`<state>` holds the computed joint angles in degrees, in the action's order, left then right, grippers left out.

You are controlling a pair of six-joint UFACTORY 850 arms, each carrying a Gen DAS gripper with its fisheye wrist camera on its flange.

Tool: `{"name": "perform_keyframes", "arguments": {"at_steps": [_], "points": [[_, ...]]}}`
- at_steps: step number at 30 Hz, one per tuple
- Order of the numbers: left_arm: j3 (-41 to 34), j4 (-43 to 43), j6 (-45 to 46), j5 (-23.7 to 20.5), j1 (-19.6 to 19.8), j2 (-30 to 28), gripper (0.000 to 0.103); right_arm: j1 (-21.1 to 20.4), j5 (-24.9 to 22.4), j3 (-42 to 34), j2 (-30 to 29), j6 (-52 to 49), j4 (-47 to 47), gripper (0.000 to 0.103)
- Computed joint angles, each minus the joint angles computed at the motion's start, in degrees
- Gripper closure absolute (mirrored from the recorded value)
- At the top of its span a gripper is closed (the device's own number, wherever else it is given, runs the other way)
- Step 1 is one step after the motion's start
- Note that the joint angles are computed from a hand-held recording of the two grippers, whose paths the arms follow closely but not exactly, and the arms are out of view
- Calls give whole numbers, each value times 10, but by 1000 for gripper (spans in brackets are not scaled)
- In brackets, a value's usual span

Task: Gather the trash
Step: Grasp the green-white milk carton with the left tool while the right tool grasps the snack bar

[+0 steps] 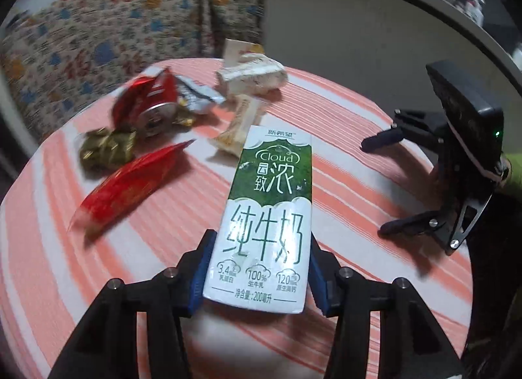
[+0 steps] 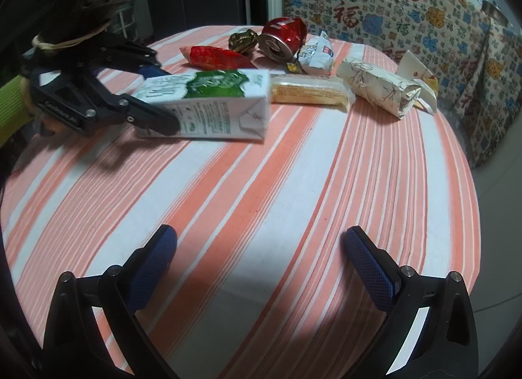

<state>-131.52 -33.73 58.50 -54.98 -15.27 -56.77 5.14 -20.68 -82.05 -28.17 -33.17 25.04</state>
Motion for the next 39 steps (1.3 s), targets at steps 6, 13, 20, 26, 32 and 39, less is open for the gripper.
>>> {"name": "perform_keyframes", "arguments": {"at_steps": [6,13,20,26,32,39], "points": [[265,7,-154,221,11,166,51,-1,0,2,1,0,-1,0],[308,209,-441,308,-11,185,43,0,2,2,2,15,-15,1],[306,452,-664,318,-44,169,22,-24,-9,-14,-2,59,-6,1],[285,379,-641,293,-28,155,9,-54,-8,-34,-14,117,-6,2],[276,416,-689,281,-31,148,1,-58,-53,-107,-59,125,88,2],[279,408,-681,284,-29,150,1,-10,-95,-310,-190,474,-89,1]]}}
